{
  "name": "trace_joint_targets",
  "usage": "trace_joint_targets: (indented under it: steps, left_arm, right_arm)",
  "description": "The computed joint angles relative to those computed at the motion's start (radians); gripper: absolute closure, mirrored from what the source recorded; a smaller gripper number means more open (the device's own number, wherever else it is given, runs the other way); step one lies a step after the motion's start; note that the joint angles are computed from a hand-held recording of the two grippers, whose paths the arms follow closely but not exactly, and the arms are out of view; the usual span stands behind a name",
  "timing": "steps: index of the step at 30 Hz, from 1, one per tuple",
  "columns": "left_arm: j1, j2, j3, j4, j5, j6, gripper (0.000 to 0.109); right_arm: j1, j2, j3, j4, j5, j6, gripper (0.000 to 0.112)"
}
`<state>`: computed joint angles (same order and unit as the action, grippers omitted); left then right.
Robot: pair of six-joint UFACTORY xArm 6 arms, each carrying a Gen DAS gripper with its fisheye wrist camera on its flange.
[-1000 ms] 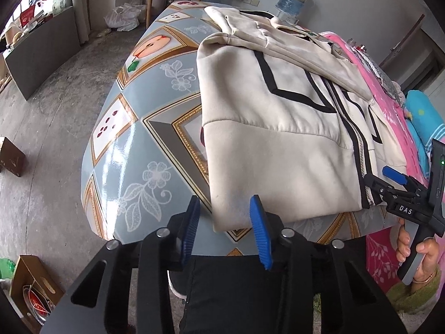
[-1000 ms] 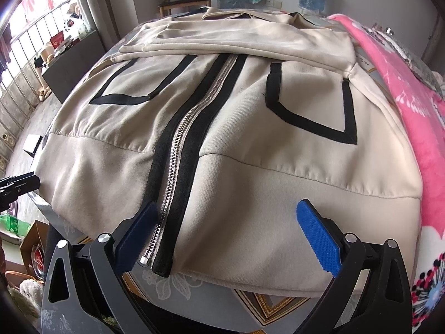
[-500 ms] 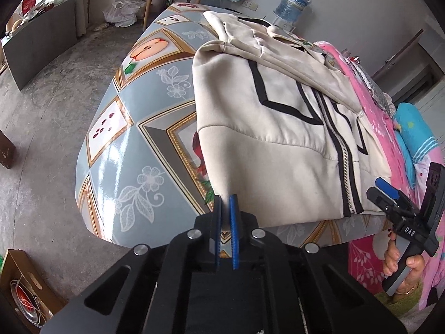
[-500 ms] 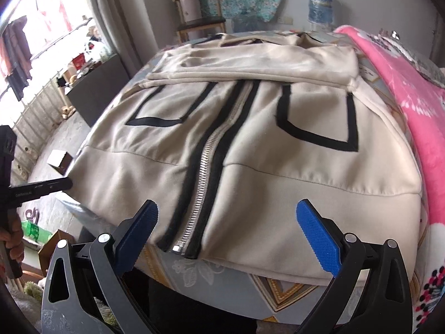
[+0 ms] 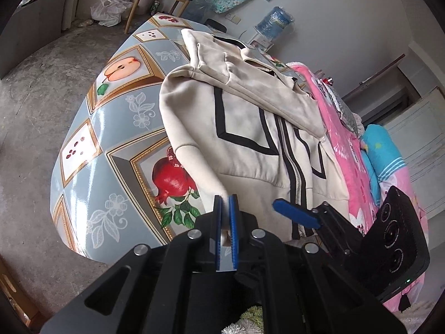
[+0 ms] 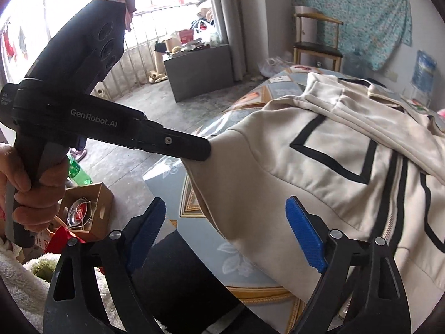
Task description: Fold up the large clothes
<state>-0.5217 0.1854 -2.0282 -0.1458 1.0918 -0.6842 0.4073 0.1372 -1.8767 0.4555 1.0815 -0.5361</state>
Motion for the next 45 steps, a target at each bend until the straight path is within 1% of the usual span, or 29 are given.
trace_joint_targets:
  steps: [1, 3, 4, 6, 7, 8, 9, 10, 12, 13, 14, 15, 16, 17, 18, 19, 21, 24, 26, 28, 31, 32, 34, 36, 37, 39, 40, 43, 45]
  left_arm:
    - [0.000, 0.002, -0.003, -0.002, -0.002, 0.003, 0.103]
    - [-0.002, 0.010, -0.015, -0.002, -0.003, 0.009, 0.103]
    - [-0.003, 0.011, -0.015, -0.006, -0.009, 0.013, 0.103]
    - [-0.002, 0.010, -0.009, -0.014, -0.018, 0.014, 0.103]
    - [-0.001, 0.006, -0.001, -0.020, -0.026, 0.014, 0.103]
    - [0.001, 0.001, 0.010, -0.028, -0.036, 0.013, 0.103]
    - [0.003, -0.003, 0.015, -0.033, -0.038, 0.010, 0.103]
    - [0.006, -0.003, 0.015, -0.035, -0.031, 0.008, 0.103]
    - [0.012, -0.006, 0.019, -0.047, -0.027, 0.005, 0.102]
    - [0.015, -0.008, 0.021, -0.051, -0.027, 0.002, 0.099]
    - [0.020, -0.008, 0.024, -0.062, -0.029, 0.004, 0.094]
    - [0.024, -0.007, 0.022, -0.072, -0.026, 0.002, 0.084]
    - [0.030, 0.002, 0.011, -0.083, -0.018, 0.000, 0.079]
    - [0.038, 0.012, -0.001, -0.103, -0.007, 0.000, 0.070]
    - [0.048, 0.019, -0.007, -0.127, -0.003, 0.000, 0.065]
    - [0.058, 0.024, -0.007, -0.156, -0.006, -0.002, 0.064]
    - [0.083, 0.029, 0.012, -0.248, -0.026, -0.001, 0.056]
    - [0.116, 0.046, 0.033, -0.395, -0.038, 0.018, 0.056]
    - [0.128, 0.070, 0.019, -0.443, -0.020, 0.020, 0.055]
    - [0.133, 0.103, -0.018, -0.445, 0.017, 0.006, 0.055]
    - [0.131, 0.127, -0.037, -0.455, 0.023, -0.010, 0.056]
    - [0.127, 0.137, -0.053, -0.439, 0.027, -0.010, 0.056]
    - [0.112, 0.165, -0.113, -0.362, 0.054, -0.013, 0.057]
    - [0.098, 0.201, -0.188, -0.301, 0.095, 0.004, 0.075]
    - [0.090, 0.221, -0.227, -0.269, 0.119, 0.006, 0.076]
    - [0.079, 0.253, -0.291, -0.230, 0.161, 0.010, 0.077]
    - [0.079, 0.263, -0.308, -0.232, 0.174, 0.009, 0.076]
    - [0.096, 0.253, -0.279, -0.297, 0.164, 0.002, 0.076]
    - [0.111, 0.247, -0.255, -0.347, 0.151, 0.002, 0.067]
  right_arm:
    - [0.007, 0.002, 0.002, -0.011, -0.005, 0.002, 0.034]
    - [0.018, 0.011, 0.001, -0.021, -0.009, 0.005, 0.045]
    - [0.021, 0.015, 0.000, -0.024, -0.011, 0.011, 0.048]
    - [0.026, 0.023, -0.003, -0.029, -0.007, 0.028, 0.065]
    - [0.027, 0.028, -0.007, -0.035, -0.004, 0.039, 0.071]
    - [0.026, 0.032, -0.011, -0.038, 0.003, 0.052, 0.085]
    - [0.023, 0.034, -0.013, -0.039, 0.006, 0.068, 0.095]
    - [0.016, 0.036, -0.017, -0.028, 0.013, 0.075, 0.097]
    - [-0.001, 0.041, -0.029, 0.005, 0.028, 0.084, 0.106]
    - [-0.009, 0.037, -0.030, 0.019, 0.032, 0.088, 0.106]
    - [-0.014, 0.034, -0.031, 0.028, 0.033, 0.091, 0.106]
    - [-0.016, 0.033, -0.031, 0.031, 0.030, 0.093, 0.107]
    - [-0.018, 0.032, -0.031, 0.032, 0.027, 0.095, 0.107]
    - [-0.019, 0.030, -0.029, 0.035, 0.024, 0.098, 0.107]
    - [-0.020, 0.025, -0.023, 0.038, 0.020, 0.101, 0.107]
    - [-0.020, 0.026, -0.023, 0.039, 0.021, 0.102, 0.107]
    - [-0.019, 0.035, -0.030, 0.039, 0.016, 0.103, 0.107]
    - [-0.015, 0.034, -0.027, 0.038, 0.012, 0.105, 0.107]
    - [-0.014, 0.037, -0.030, 0.039, 0.010, 0.103, 0.107]
    - [-0.012, 0.038, -0.032, 0.037, 0.007, 0.102, 0.107]
    - [-0.013, 0.037, -0.031, 0.039, 0.003, 0.104, 0.107]
    - [-0.014, 0.034, -0.026, 0.040, 0.001, 0.105, 0.107]
    - [-0.017, 0.026, -0.017, 0.046, -0.003, 0.104, 0.107]
    - [-0.020, 0.016, -0.005, 0.048, -0.005, 0.103, 0.107]
    - [-0.021, 0.010, 0.003, 0.049, -0.007, 0.102, 0.107]
    - [-0.021, -0.002, 0.018, 0.045, -0.011, 0.101, 0.107]
    - [-0.020, -0.007, 0.026, 0.039, -0.013, 0.101, 0.107]
    - [-0.009, -0.025, 0.051, 0.018, -0.028, 0.092, 0.107]
    - [0.003, -0.037, 0.069, 0.003, -0.048, 0.074, 0.107]
